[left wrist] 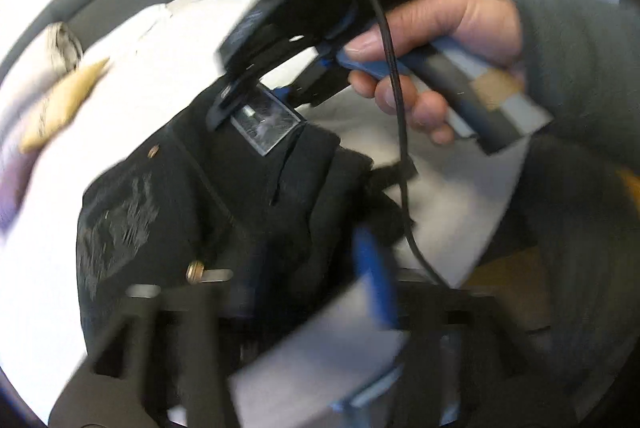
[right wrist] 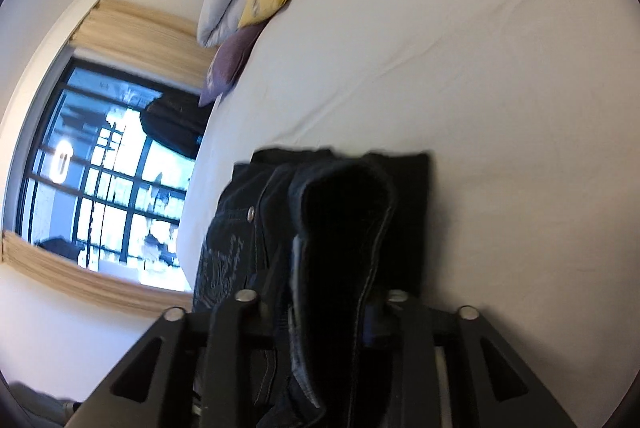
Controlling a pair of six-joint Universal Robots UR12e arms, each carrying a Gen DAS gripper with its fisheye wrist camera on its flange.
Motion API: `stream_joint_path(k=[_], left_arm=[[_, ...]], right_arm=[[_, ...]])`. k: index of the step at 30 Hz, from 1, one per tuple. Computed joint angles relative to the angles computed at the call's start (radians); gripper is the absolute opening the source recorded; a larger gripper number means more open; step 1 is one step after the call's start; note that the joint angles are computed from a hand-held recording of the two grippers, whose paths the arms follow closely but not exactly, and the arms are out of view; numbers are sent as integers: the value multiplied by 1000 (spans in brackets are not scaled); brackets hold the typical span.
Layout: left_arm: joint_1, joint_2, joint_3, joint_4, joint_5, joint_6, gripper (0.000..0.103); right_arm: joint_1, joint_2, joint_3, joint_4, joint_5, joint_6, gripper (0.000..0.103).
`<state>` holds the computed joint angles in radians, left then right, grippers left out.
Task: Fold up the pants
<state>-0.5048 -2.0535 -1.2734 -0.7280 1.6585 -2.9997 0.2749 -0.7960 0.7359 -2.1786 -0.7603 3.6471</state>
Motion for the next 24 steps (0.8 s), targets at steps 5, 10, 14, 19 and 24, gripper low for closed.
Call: stream_joint_path(k=[5,10,14,19,24], left_arm=[[48,91,-102,127,-62,-61,74],[112,121,-125,207,-66,-223,74],[167,98,-123,176,-142,-263,74],[191,87,-182,118,-198,-309,74],[188,104,-250,242,-166,-256,74]], right_arm=[[-10,-53,54,-82,-127,79,59],[-11,-80,114,-390,71,211,59],[17,-86,150,-402,175,178,59],[39,-145,304,-261,76,109,10],[6,-189,463,-521,89,261,0]])
